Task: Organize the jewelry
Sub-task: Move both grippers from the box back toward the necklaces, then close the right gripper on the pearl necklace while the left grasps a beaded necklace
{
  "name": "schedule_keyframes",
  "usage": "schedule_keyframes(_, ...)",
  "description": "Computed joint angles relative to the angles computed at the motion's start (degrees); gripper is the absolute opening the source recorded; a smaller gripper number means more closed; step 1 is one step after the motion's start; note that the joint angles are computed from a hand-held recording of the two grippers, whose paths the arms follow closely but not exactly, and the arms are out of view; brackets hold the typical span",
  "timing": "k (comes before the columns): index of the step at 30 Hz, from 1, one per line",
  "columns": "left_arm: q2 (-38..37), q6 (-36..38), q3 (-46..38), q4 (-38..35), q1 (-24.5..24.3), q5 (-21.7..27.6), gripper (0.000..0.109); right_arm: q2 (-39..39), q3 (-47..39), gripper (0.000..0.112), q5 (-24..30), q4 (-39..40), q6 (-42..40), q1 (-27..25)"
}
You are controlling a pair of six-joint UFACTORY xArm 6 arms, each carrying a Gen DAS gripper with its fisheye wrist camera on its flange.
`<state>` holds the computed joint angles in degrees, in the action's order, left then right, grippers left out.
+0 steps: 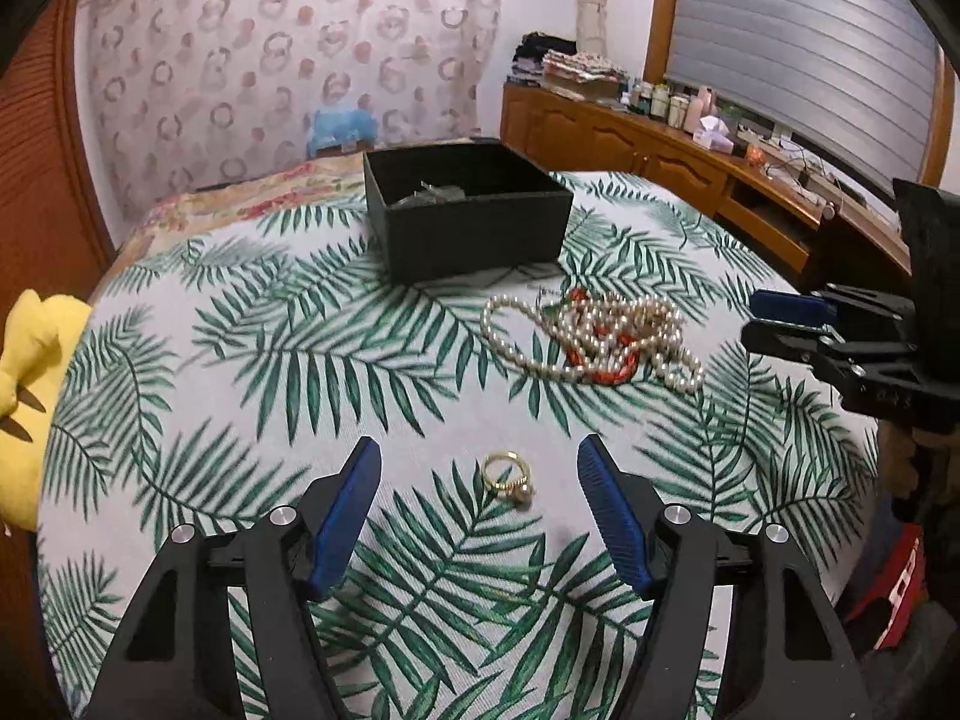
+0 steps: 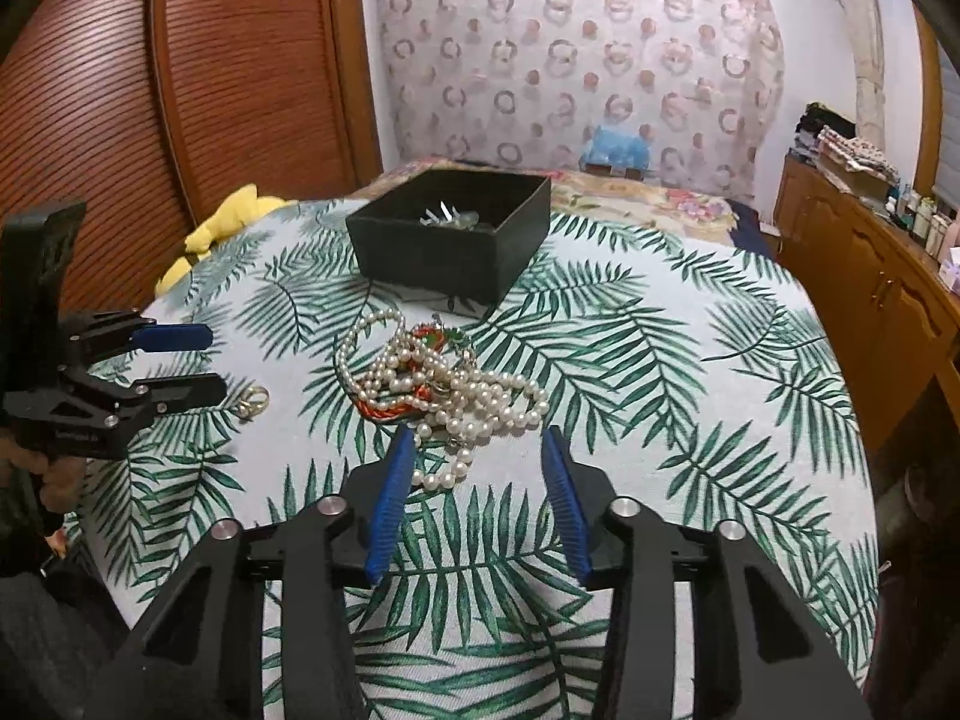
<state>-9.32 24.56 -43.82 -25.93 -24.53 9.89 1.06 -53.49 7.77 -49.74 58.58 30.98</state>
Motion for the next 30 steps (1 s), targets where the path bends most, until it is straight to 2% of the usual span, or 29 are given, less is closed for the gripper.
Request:
schedule_keyframes(5, 0.86, 2.58, -0.84, -3.12, -0.18, 0.21, 0.066, 3.73, -2.97, 0.036, 1.26, 7.35, -8.10, -0.32)
schedule_keyframes(9, 1.83, 2.63, -2.03, -2.97, -0.21, 0.21, 0.066, 7.56, -7.13, 0.028, 3.16, 14.76, -15.78, -1.16)
schedule_keyframes(14, 2.80, 2.97, -3.43, -2.72, -0.43, 0.51, 0.066, 12.59, -13.64, 0.026, 9.30, 22.67, -25.24, -1.22)
schedule_keyframes(17, 4.47, 2.51, -5.35, -1.56, -0.33, 0.94, 0.066, 12.93, -14.66, 0.025, 10.91, 23.69, -28.02, -0.96)
schedule_keyframes(19, 5.94, 2.71, -7.19, -1.57, -0.17, 1.62, 0.065, 12.76, -14.23, 0.009, 10.50, 25.06, -30.26, -0.80)
schedule_keyframes(25, 11.87, 2.15, -14.50, -1.22, 1.01, 5.26, 0.057, 10.62, -11.87, 0.008, 9.51, 21.14, -26.64, -1.32)
schedule_keyframes(28, 15.14, -2.70, -17.74, 4.06, 1.55, 6.74, 0.050, 7.98, -9.30, 0.008, 6.80, 17.56, -22.56, -1.89)
schedule_keyframes(30, 16.47, -2.41, -19.28, 4.00, 1.47, 7.32, 0.048, 6.42, -8.34, 0.008, 6.16, 14.56, -19.95, -1.99)
